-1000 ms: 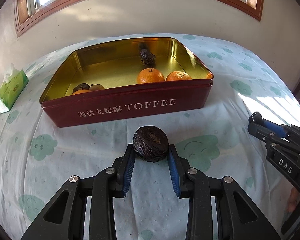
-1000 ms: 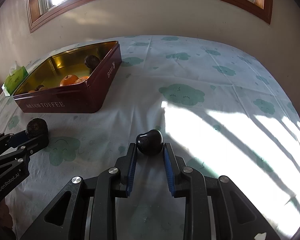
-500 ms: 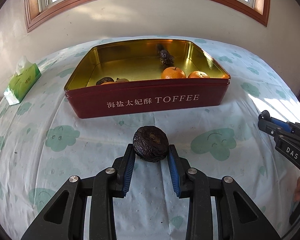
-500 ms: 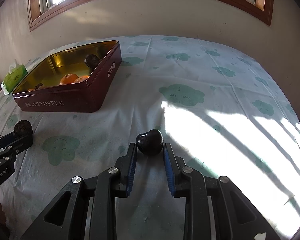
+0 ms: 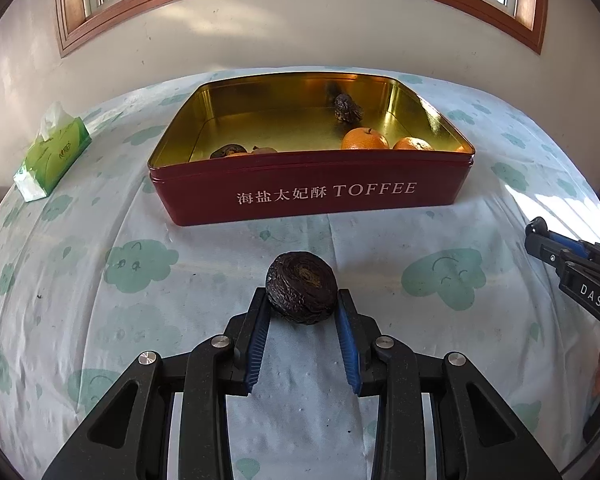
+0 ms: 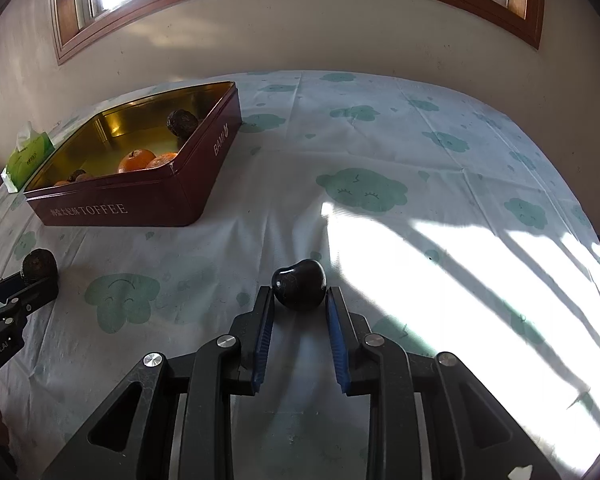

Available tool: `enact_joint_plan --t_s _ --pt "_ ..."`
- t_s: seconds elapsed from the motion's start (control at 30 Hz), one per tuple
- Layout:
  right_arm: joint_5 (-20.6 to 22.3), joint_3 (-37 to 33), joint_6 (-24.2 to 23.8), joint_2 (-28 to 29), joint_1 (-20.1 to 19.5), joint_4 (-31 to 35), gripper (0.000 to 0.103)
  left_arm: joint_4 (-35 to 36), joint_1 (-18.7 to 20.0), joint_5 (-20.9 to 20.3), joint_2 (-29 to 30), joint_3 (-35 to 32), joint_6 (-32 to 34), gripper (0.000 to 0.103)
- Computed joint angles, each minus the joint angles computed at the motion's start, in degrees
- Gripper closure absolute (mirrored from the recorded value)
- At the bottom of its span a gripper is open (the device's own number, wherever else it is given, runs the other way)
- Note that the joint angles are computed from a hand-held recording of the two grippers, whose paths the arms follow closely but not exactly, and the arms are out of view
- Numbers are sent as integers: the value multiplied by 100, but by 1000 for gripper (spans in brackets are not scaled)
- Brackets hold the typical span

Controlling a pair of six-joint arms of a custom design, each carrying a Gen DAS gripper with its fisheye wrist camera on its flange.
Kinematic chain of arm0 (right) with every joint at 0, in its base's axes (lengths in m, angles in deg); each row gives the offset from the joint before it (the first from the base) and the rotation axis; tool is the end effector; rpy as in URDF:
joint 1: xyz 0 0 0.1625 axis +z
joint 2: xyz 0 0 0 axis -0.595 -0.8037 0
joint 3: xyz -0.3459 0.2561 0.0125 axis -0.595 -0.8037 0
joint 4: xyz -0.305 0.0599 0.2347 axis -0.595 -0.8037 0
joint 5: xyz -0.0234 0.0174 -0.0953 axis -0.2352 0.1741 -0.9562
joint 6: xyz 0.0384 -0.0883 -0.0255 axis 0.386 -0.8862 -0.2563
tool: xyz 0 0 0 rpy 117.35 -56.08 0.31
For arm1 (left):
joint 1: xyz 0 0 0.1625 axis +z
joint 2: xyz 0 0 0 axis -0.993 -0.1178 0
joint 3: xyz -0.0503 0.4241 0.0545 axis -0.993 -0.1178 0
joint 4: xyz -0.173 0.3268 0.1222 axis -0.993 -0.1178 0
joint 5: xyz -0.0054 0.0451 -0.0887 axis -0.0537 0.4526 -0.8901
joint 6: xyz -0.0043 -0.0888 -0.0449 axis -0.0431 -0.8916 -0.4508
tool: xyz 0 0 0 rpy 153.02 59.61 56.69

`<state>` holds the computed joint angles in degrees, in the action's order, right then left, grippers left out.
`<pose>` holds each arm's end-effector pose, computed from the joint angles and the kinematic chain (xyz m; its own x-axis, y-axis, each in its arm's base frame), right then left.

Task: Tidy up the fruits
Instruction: 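Carry both held fruits over the TOFFEE tin and lower them inside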

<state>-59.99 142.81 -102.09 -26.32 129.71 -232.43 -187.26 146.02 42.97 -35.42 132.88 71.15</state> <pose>0.1149 -0.5906 0.0140 -0.6970 -0.1639 0.6981 -0.5294 0.7743 -0.3468 -0.0453 -0.5500 0.0864 -0.7132 -0.0248 -0.7005 0.4124 0.7932 -0.4481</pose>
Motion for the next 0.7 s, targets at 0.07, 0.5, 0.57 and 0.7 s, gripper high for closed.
enact_joint_plan --t_s 0.07,0.5,0.57,0.7 --pt "-5 -2 54 -25 6 53 79 120 0 11 -51 -13 -77 69" --pt "5 136 239 -163 172 149 79 172 -107 157 -321 62 -51 69" --pt "10 165 255 -186 218 174 80 167 -120 171 -361 74 -28 69" --pt "104 201 269 -233 319 225 82 94 -126 219 -424 82 98 69"
